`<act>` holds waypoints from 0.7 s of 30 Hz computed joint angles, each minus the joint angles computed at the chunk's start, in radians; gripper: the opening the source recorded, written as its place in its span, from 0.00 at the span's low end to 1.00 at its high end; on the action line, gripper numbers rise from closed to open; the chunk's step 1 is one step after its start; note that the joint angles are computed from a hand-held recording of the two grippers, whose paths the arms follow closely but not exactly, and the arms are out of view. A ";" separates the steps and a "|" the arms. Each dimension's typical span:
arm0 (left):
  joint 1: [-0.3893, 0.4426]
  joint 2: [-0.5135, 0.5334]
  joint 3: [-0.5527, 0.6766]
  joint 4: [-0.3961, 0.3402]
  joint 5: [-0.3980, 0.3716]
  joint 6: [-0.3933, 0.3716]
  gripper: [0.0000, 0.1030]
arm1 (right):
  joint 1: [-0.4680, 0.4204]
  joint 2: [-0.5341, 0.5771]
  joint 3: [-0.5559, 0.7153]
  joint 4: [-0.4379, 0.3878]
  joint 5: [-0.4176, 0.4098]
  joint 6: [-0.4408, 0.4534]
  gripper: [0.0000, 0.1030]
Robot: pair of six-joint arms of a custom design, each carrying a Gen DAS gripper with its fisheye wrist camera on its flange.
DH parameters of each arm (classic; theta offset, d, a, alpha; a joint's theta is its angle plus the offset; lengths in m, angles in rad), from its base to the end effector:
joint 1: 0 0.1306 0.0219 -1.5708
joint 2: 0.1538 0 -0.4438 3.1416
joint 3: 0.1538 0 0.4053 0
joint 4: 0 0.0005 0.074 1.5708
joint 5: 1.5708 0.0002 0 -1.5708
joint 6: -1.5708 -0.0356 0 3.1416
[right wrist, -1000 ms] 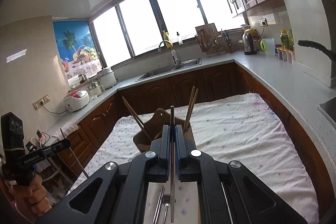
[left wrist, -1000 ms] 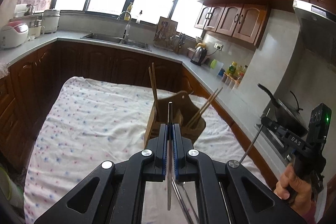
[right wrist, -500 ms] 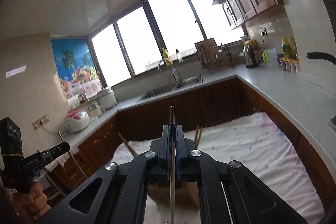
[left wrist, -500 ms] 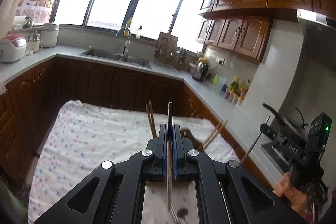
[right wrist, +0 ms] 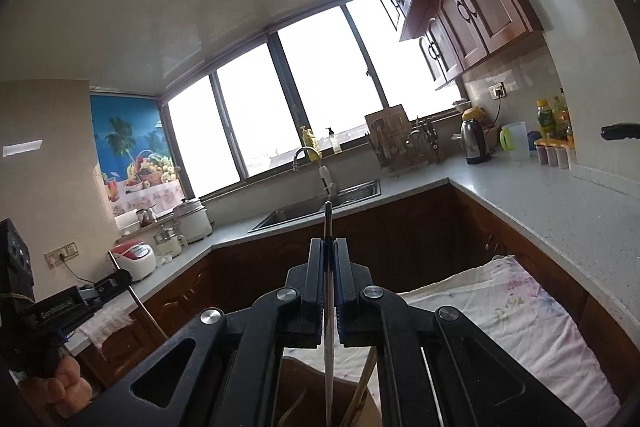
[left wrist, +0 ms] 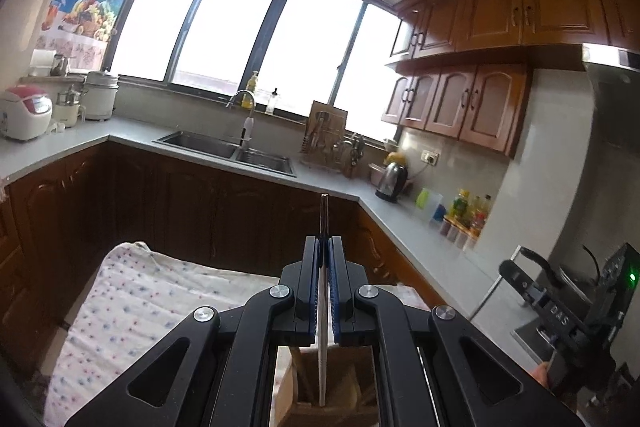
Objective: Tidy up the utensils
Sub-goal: 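Carry the metal chopstick with the left tool into the holder while the right tool carries its bamboo chopstick there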
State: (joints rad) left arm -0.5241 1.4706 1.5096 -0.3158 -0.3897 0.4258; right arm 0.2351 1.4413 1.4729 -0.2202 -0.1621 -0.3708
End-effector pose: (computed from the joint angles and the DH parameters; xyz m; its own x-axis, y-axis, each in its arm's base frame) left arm 0.4857 -0.2657 0.5602 -0.2760 -0.2818 -0.9189 0.0357 0.9524 -0.3028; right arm 0.5287 0.1320 0.5664 -0.3091 0.2937 -0.9045 -0.2919 0.8759 0.3841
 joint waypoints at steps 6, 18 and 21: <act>0.034 0.052 -0.030 0.064 0.036 0.065 0.02 | 0.010 0.010 -0.055 0.050 0.026 -0.005 0.05; 0.032 0.130 -0.055 0.076 0.049 0.081 0.03 | 0.022 0.011 -0.128 0.016 0.011 -0.028 0.05; 0.039 0.138 -0.041 0.045 0.074 0.091 0.03 | 0.020 0.017 -0.120 -0.011 -0.005 -0.024 0.05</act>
State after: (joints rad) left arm -0.4854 1.6089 1.4686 -0.2712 -0.3158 0.5166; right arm 0.2550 1.4581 1.3527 -0.2316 -0.1666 -0.3944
